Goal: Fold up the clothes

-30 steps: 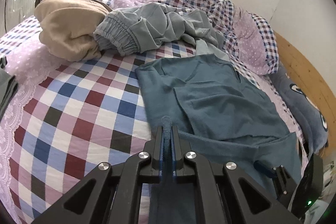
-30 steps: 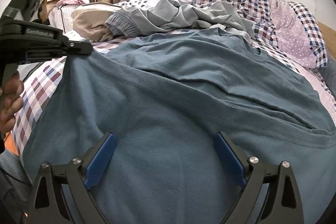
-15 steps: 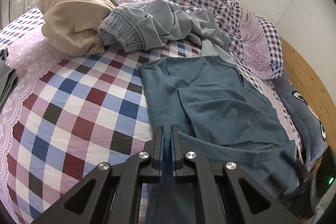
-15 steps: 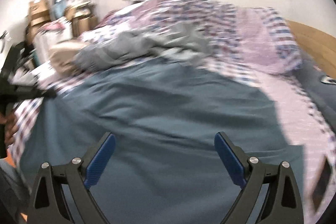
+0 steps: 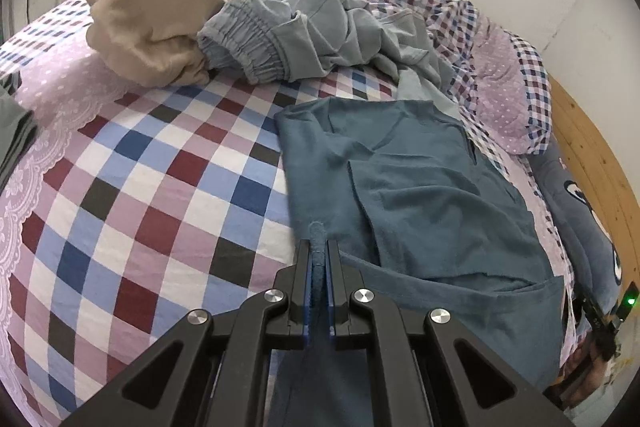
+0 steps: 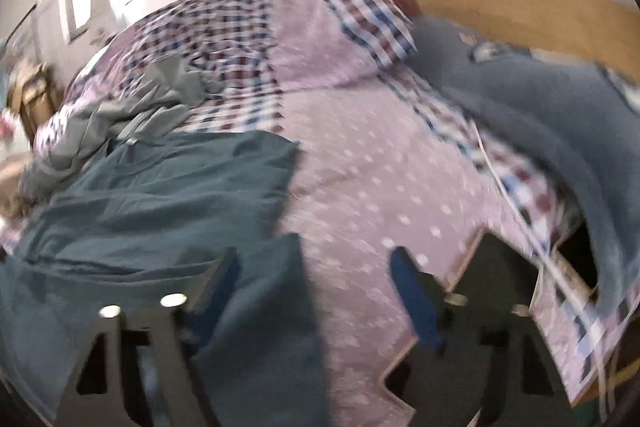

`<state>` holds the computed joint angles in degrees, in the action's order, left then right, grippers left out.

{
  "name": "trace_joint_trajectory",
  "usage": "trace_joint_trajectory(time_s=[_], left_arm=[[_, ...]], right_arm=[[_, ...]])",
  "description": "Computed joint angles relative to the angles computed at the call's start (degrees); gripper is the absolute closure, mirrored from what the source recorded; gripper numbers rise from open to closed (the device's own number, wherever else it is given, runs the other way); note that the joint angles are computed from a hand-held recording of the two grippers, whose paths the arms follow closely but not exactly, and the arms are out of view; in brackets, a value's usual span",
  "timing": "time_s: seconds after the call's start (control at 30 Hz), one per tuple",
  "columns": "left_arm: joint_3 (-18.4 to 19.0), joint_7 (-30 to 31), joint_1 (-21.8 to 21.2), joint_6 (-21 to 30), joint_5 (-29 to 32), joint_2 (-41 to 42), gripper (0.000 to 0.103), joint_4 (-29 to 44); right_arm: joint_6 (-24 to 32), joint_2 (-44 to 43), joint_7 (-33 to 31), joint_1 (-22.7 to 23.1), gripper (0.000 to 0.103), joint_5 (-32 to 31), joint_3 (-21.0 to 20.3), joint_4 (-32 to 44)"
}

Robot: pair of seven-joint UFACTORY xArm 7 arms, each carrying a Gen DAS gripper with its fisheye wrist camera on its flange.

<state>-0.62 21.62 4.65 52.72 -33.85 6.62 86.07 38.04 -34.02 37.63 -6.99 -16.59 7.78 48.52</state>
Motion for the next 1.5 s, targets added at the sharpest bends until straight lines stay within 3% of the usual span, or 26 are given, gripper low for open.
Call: trace_joint_trajectory(time_s=[0.03,0.17,0.7,0.83,0.87,1.03,1.3,1.5], left_arm=[[0.0,-0.5,-0.1,0.2,0.3,0.2,0.098,0.2],[0.0,-2.5,0.0,1.2,0.9,1.0,0.098,1.0],[-0.6,-4.3,-0.4,1.0,3.7,2.1,0.098,1.8],[-0.7,-4.5,-0.5,0.6,4.3,2.0,0.098,1.6],[-0.6,-4.5,-0.5,0.6,4.4,2.0,0.098,1.6],[-0.7,-4.3,-0.6,-0.1,4.7,1.9,0.098,1.4],[-0.6,-3.8,-0.8,-3.1,4.2,0.6,0.1,0.8],[-0.4,-1.2,-0.5,-8.4,-0.8,-1.4,0.1,-0.6]], right_arm=[[-0.4,0.0,-0.6,0.7,0.044,1.4,-1.4,-0.5],[-3.0,0.5,-4.6,2.7,0.049,5.5,-4.8,-1.8],[-7.8,5.7,-17.2,6.9,0.05,17.8,-8.7,-1.1],[-8.0,6.6,-19.5,7.8,0.067,19.4,-8.7,-0.4],[-7.7,6.8,-19.9,7.8,0.076,19.4,-8.4,-0.2],[-7.5,6.6,-16.9,4.6,0.096,14.2,-4.5,0.5],[-11.9,3.8,-9.7,0.5,0.098,5.9,-0.1,1.3],[-14.6,2.8,-2.6,-3.8,0.098,0.2,3.1,2.5]])
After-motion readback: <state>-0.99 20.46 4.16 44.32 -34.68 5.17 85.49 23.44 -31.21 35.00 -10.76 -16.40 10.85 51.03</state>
